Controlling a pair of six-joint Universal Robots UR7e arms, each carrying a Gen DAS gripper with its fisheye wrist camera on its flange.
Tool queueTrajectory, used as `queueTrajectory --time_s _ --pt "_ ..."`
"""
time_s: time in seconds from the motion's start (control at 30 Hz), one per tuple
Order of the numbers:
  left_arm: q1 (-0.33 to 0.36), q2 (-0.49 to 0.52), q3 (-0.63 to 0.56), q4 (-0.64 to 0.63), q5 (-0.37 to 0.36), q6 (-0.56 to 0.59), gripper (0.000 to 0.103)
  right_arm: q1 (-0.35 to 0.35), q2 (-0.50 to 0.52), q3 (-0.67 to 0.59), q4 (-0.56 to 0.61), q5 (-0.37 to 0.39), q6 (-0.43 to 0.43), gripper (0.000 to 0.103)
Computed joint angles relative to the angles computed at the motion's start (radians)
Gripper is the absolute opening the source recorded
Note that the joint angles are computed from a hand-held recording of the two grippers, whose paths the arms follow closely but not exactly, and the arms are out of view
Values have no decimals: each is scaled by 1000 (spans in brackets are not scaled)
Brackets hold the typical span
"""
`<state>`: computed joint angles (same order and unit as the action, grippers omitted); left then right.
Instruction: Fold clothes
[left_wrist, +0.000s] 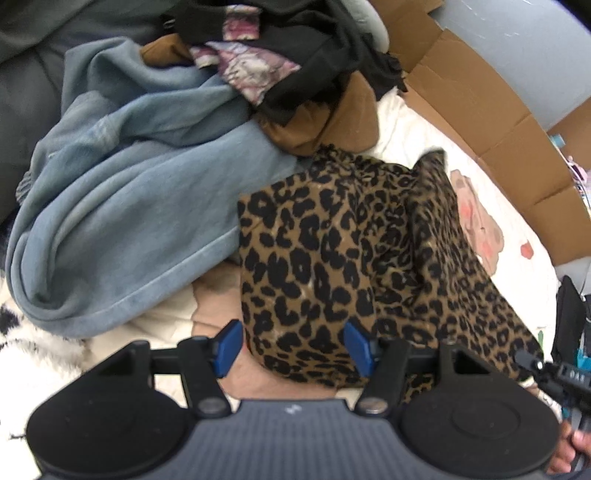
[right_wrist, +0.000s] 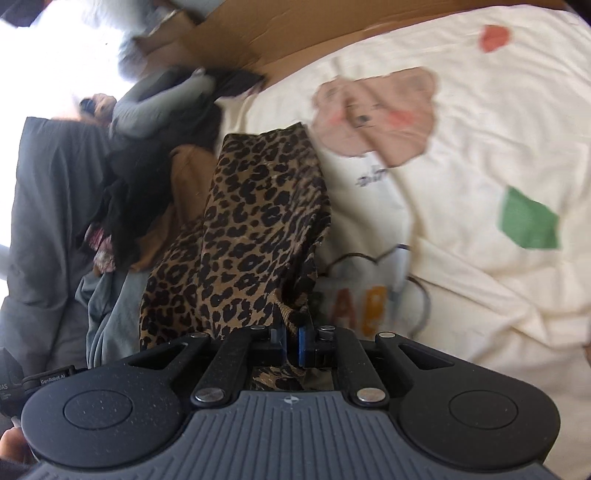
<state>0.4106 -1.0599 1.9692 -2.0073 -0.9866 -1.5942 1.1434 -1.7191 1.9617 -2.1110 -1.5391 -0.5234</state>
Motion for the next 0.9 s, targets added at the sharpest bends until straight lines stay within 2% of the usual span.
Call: queueTrajectory --time_s 0.4,0.73,0.9 --pt "0 42 -72 6 9 99 67 -89 -173 25 35 -10 33 3" --pt "6 85 -99 12 -35 167 67 -127 -271 50 -19 -35 71 3" --pt "-4 88 -97 -16 -20 184 68 -191 -319 22 3 -42 84 3"
